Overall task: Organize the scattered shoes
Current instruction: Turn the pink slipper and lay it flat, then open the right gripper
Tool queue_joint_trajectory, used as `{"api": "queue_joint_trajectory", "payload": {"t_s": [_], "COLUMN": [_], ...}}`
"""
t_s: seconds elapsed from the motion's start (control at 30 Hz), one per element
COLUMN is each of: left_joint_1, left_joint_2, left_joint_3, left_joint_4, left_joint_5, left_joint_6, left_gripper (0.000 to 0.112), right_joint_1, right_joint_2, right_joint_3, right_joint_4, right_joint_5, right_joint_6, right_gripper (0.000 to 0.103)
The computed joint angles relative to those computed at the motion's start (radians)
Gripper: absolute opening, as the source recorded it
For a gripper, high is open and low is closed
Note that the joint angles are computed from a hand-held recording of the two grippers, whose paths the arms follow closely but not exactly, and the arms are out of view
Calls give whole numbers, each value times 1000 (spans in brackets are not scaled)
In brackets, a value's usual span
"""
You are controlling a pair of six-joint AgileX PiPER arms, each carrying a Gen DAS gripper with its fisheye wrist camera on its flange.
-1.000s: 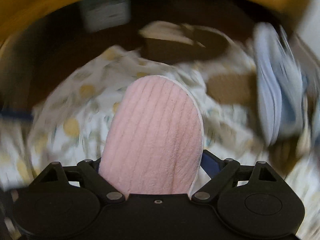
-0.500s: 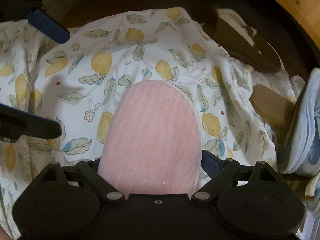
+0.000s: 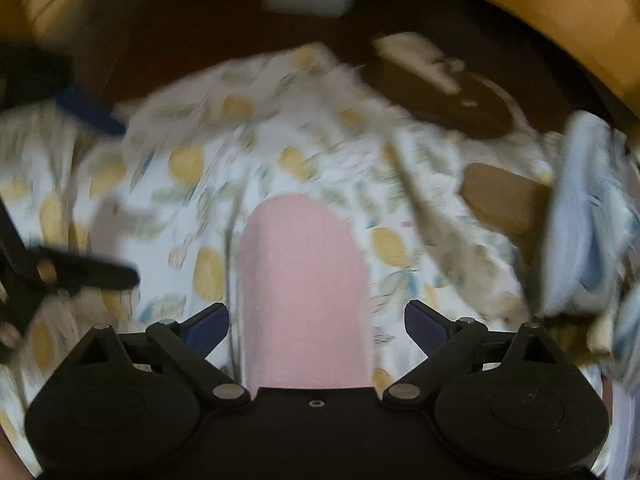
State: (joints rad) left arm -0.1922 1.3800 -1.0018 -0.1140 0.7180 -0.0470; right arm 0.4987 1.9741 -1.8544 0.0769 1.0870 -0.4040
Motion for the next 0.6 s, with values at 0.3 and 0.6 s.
{"api": "queue_joint_trajectory", "payload": {"t_s": [0.3,0.6], "left_joint_1": [-7,-11], "left_joint_2": [-11,-21], "left_joint_3": [-1,-2], "left_joint_4": [22,16], "left_joint_5": [-4,-6], "left_joint_6": [-21,-11], "left_gripper": [102,102], "right_joint_1": [-103,-51], "right_joint_2": [-91,-75], "right_joint_3": [28,54], "right_joint_4": [80,89], "right_joint_5": [-15,13], "right_joint_6": [557,409], "right_gripper": [97,93]}}
